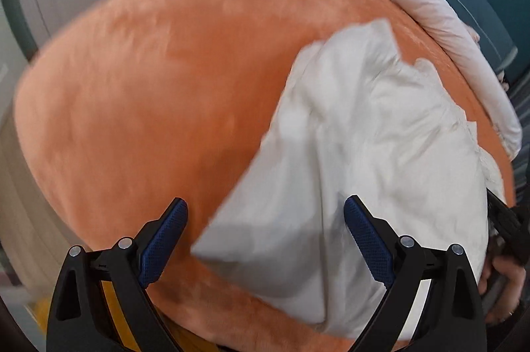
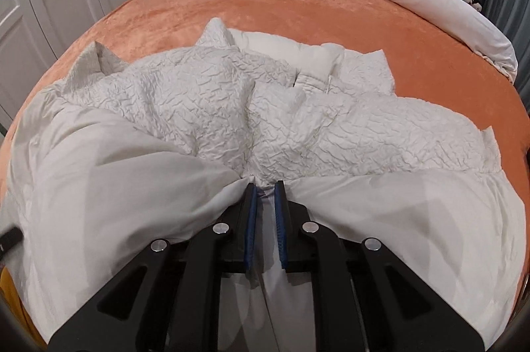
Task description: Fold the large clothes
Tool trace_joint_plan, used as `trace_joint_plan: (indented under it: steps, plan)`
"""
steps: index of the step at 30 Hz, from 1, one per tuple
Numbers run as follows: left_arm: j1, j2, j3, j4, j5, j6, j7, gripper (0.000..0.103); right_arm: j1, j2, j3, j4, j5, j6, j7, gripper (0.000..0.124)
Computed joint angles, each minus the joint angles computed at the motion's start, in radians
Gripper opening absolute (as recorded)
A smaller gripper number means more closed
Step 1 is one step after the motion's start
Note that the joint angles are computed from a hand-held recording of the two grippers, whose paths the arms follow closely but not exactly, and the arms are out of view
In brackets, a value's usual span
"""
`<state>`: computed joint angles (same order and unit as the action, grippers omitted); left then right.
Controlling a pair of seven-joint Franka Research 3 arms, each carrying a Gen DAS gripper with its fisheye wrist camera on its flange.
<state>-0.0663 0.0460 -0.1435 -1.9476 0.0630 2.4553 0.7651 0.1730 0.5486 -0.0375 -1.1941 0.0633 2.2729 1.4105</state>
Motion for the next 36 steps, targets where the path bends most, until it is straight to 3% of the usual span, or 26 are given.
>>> trace_joint_plan:
  steps: [2,6,8,10,14,17,22,25,27,29,31,34,36]
  plan:
    - [-0.001,-0.009,-0.003,-0.037,-0.028,0.053,-0.013,0.094,0.007,0.009,-0.003,0.009,-0.009,0.002,0.006,0.011]
    - [-0.012,0.028,-0.012,0.009,-0.002,0.057,-0.006,0.091,0.003,0.026,-0.001,0.057,-0.007,-0.044,0.007,0.011]
    - [-0.012,0.040,-0.018,0.031,-0.042,0.057,0.039,0.065,-0.050,-0.009,0.038,0.054,0.103,-0.074,0.012,0.011]
    - [-0.008,0.036,-0.024,0.033,-0.095,0.066,0.094,0.052,-0.097,-0.112,0.067,-0.059,0.217,-0.041,-0.015,0.011]
    - [-0.008,0.011,-0.022,0.020,-0.127,0.093,0.143,0.022,-0.115,-0.283,0.056,-0.260,0.289,-0.035,-0.081,0.011]
    - [-0.011,-0.016,-0.021,0.015,-0.163,0.118,0.182,0.012,-0.114,-0.325,0.045,-0.346,0.316,-0.099,-0.100,0.011]
    - [-0.031,-0.057,-0.022,0.022,-0.163,0.144,0.209,0.007,-0.085,-0.322,0.036,-0.422,0.296,-0.012,-0.097,0.009]
    - [-0.044,-0.068,-0.025,0.044,-0.137,0.141,0.213,0.006,-0.093,-0.311,0.035,-0.387,0.315,-0.056,-0.097,0.009]
    - [-0.052,-0.075,-0.025,0.057,-0.142,0.141,0.223,0.005,-0.121,-0.341,0.033,-0.396,0.398,-0.084,-0.089,0.011]
    - [-0.057,-0.076,-0.024,0.071,-0.148,0.142,0.235,0.005,-0.132,-0.402,0.031,-0.454,0.445,-0.061,-0.120,0.011]
    - [-0.062,-0.081,-0.025,0.084,-0.151,0.138,0.250,0.004,-0.127,-0.468,0.019,-0.529,0.406,-0.032,-0.140,0.011]
    - [-0.075,-0.087,-0.032,0.103,-0.135,0.145,0.260,0.003,-0.127,-0.484,0.009,-0.572,0.390,-0.079,-0.163,0.010]
    - [-0.089,-0.080,-0.041,0.131,-0.130,0.149,0.273,0.002,-0.123,-0.486,0.009,-0.616,0.411,-0.042,-0.175,0.009]
